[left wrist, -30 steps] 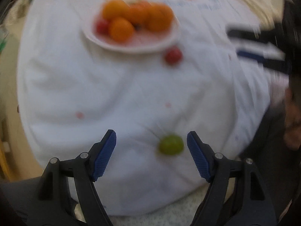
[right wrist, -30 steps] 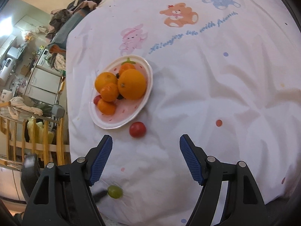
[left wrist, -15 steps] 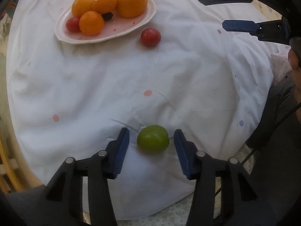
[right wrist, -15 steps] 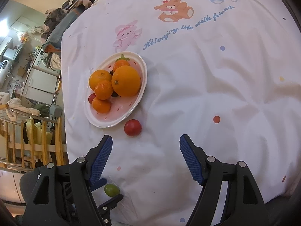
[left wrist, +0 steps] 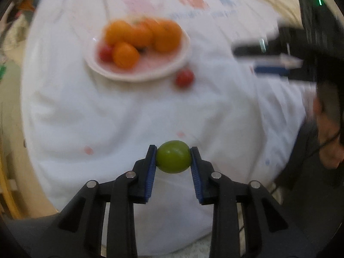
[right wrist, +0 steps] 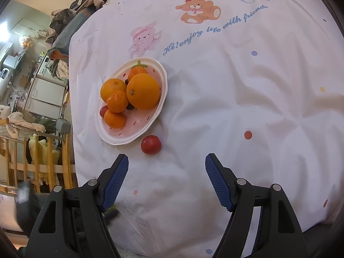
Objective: Organize fruits
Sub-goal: 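Grasp the red cherry tomato with the right tool while the left tool holds the grape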
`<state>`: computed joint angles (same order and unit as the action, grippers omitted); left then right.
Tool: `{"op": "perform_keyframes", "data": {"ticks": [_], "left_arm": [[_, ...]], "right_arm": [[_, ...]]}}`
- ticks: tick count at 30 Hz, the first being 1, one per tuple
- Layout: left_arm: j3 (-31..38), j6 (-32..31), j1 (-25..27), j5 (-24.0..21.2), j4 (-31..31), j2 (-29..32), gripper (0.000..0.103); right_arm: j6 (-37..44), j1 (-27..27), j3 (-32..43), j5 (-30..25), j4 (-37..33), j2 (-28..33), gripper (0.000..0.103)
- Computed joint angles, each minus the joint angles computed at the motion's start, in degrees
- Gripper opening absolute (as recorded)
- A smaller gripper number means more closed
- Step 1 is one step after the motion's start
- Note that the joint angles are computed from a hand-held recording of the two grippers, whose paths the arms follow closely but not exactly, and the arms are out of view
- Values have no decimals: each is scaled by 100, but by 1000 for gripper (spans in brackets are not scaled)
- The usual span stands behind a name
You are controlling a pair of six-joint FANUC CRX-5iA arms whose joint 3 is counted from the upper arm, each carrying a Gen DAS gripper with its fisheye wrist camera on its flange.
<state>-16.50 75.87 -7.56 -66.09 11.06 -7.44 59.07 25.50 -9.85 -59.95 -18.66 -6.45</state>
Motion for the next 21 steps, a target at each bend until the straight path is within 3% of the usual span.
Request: {"op": "perform_keyframes", "data": {"ticks": [8, 16, 21], "left_arm": [[93, 1021, 507, 361, -264, -135, 27], [81, 1208, 795, 498, -91, -105, 27], [67, 1181, 823, 507, -26, -83, 27]], "right_arm": [[41, 101, 44, -86, 53, 142, 77], [147, 370, 279, -417, 309, 680, 77], [371, 848, 382, -391, 958, 1021, 77]]}}
